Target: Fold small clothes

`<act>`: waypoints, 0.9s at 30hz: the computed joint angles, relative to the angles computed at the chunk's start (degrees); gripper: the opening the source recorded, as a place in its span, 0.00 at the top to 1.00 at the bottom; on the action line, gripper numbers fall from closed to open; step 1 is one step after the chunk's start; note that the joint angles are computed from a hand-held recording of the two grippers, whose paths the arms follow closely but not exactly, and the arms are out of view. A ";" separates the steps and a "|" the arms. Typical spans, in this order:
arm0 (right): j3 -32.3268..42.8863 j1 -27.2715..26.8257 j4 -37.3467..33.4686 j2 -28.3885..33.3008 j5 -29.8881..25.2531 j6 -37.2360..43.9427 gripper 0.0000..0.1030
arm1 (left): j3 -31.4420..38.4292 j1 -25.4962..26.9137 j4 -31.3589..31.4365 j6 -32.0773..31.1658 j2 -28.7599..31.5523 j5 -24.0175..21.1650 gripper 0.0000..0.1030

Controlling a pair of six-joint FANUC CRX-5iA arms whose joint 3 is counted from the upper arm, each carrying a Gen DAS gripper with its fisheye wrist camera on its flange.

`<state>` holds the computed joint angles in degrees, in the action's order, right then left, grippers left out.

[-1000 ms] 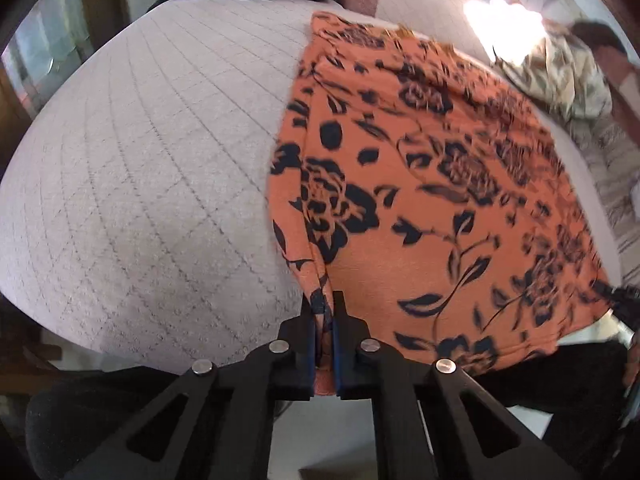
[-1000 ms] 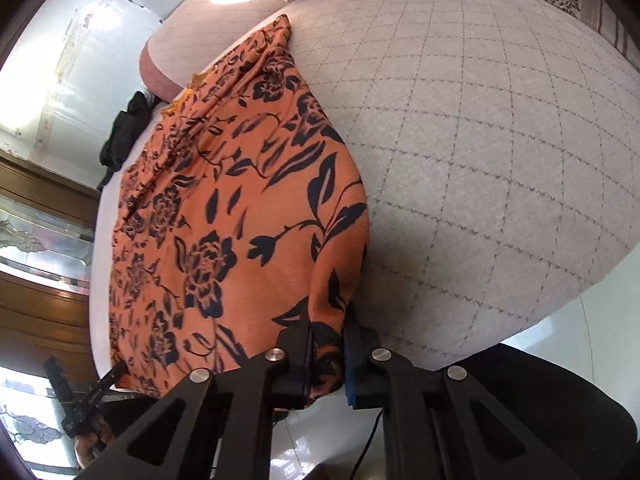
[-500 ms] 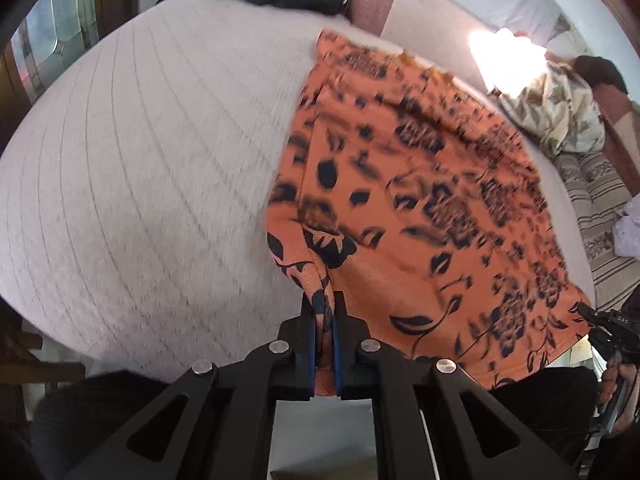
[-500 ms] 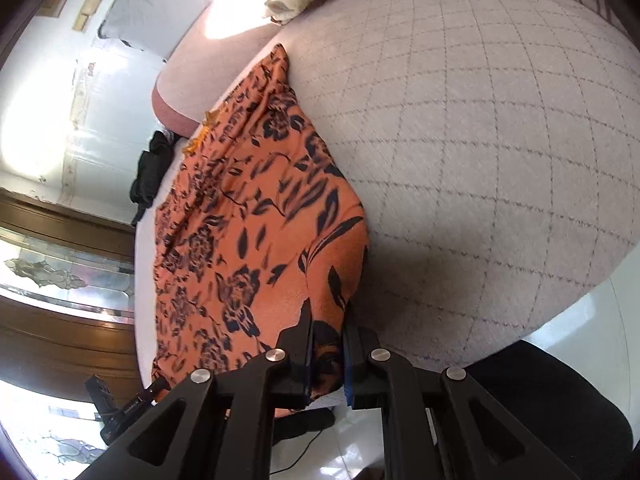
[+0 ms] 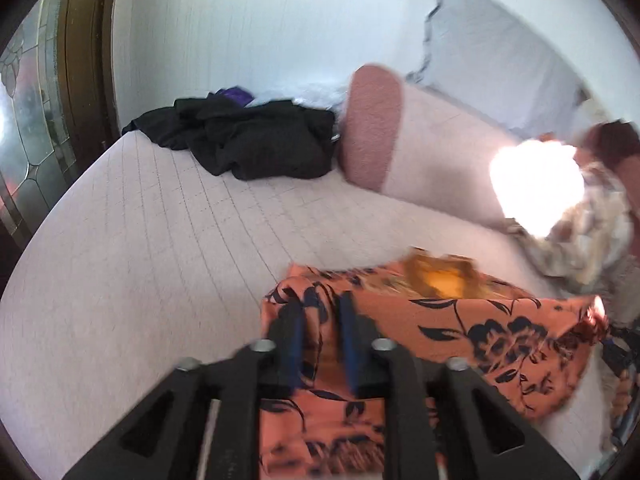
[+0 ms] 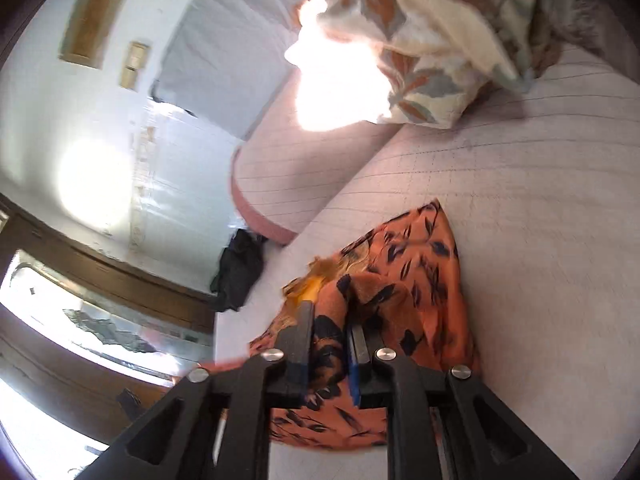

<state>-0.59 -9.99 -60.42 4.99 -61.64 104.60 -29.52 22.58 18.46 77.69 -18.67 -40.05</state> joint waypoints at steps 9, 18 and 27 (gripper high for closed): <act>-10.82 6.76 11.98 -4.48 13.63 2.36 0.22 | -11.38 8.79 6.63 -9.54 -5.85 1.23 0.38; -7.70 14.59 20.97 1.64 11.89 1.25 0.26 | -13.24 3.10 6.76 -15.22 -1.04 -1.36 0.39; -4.63 15.14 21.70 -1.26 6.41 -3.69 0.78 | -5.70 0.86 2.69 -8.60 -3.98 -6.93 0.88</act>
